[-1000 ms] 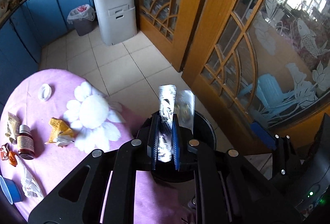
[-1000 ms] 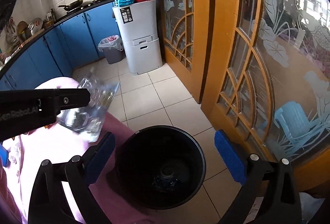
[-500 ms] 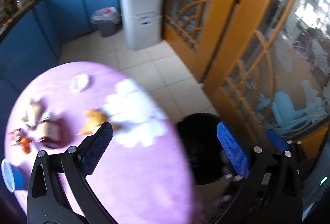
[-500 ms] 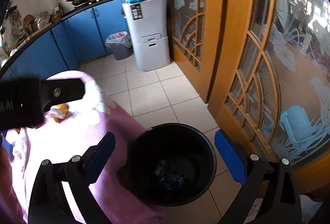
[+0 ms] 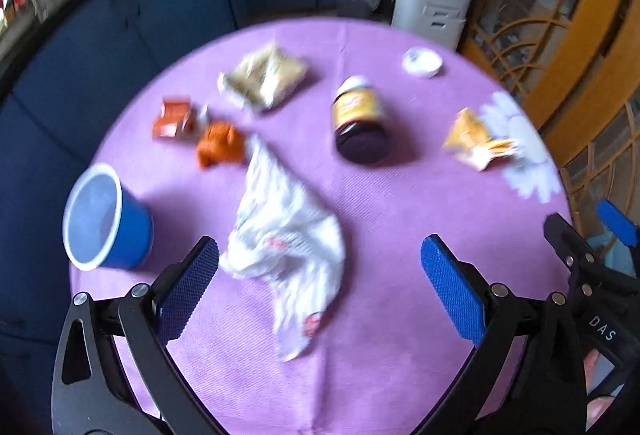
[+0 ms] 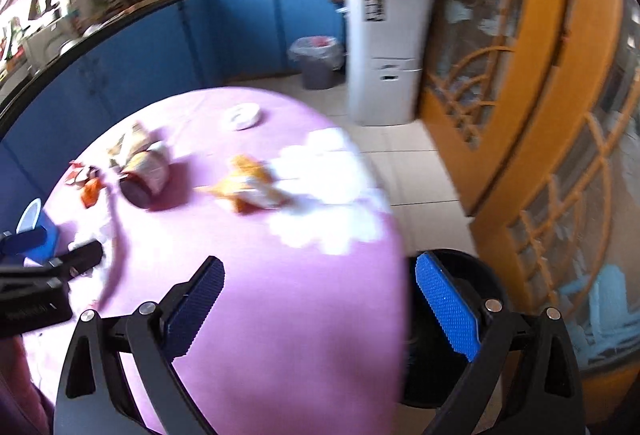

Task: Collect trash
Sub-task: 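Grasp the white tissue with the left tool while the right grasps the yellow wrapper, then carry the tissue and yellow wrapper over the black bin and release both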

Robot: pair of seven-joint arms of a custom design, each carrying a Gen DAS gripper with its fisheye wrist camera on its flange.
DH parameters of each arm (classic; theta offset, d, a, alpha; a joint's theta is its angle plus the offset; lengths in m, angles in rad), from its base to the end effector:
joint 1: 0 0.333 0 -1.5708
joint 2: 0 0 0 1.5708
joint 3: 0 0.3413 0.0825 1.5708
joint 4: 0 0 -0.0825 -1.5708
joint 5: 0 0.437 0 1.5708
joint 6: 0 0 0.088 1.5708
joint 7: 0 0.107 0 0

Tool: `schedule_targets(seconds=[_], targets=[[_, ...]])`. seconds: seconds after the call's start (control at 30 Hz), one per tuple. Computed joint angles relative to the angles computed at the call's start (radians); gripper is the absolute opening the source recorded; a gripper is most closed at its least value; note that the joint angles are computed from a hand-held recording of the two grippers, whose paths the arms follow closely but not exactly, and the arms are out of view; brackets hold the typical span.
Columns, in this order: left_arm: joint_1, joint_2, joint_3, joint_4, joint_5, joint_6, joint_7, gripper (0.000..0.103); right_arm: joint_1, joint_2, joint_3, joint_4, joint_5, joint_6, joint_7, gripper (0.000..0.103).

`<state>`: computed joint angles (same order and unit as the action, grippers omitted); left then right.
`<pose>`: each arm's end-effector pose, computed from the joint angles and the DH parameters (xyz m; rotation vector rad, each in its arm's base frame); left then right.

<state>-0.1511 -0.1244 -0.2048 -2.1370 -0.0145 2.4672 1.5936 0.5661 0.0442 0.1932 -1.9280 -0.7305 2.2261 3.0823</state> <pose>0.5577 -0.2111 0.5105 -1.5904 2.3320 -0.5173 0.4847 0.4292 0.5017 -1.4789 2.1606 -0.6794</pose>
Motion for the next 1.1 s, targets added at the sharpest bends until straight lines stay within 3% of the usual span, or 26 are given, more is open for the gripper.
schedule_targets(seconds=[0.13,0.17,0.23,0.3,0.33,0.57,0.6,0.63,0.67,0.87,1.1], targets=[[0.013,0.027,0.013,0.003,-0.009,-0.018,-0.005,0.098,0.008,0.098,-0.009,0.111,0.029,-0.020,-0.083,0.094],[0.016,0.038,0.016,0.008,-0.008,-0.019,-0.008,0.093,0.012,0.113,-0.014,0.129,0.034,-0.026,-0.100,0.094],[0.020,0.068,0.026,0.035,-0.042,-0.056,0.012,0.068,0.018,0.135,-0.024,0.155,0.045,-0.029,-0.125,0.094],[0.025,0.080,0.033,0.042,-0.070,-0.056,0.027,0.061,0.022,0.152,-0.035,0.174,0.055,-0.031,-0.142,0.094],[0.026,0.074,0.032,0.032,-0.057,-0.020,0.033,0.035,0.022,0.159,-0.040,0.182,0.061,-0.029,-0.151,0.094],[0.035,0.094,0.041,0.072,-0.130,-0.043,0.099,0.025,0.016,0.216,-0.068,0.239,0.095,0.033,-0.208,0.094],[0.036,0.095,0.042,0.077,-0.140,-0.043,0.105,0.024,0.016,0.228,-0.070,0.254,0.102,0.030,-0.227,0.086],[0.037,0.096,0.043,0.084,-0.154,-0.045,0.113,0.024,0.019,0.239,-0.071,0.270,0.110,0.017,-0.244,0.051],[0.039,0.094,0.045,0.086,-0.164,-0.044,0.120,0.024,0.011,0.256,-0.067,0.291,0.152,0.005,-0.287,0.029],[0.043,0.076,0.044,0.086,-0.186,-0.036,0.128,0.024,0.032,0.212,-0.083,0.240,0.128,0.046,-0.241,0.028],[0.022,0.035,0.030,0.065,-0.206,0.011,0.166,0.024,0.040,0.141,-0.069,0.184,0.069,0.025,-0.176,0.028]])
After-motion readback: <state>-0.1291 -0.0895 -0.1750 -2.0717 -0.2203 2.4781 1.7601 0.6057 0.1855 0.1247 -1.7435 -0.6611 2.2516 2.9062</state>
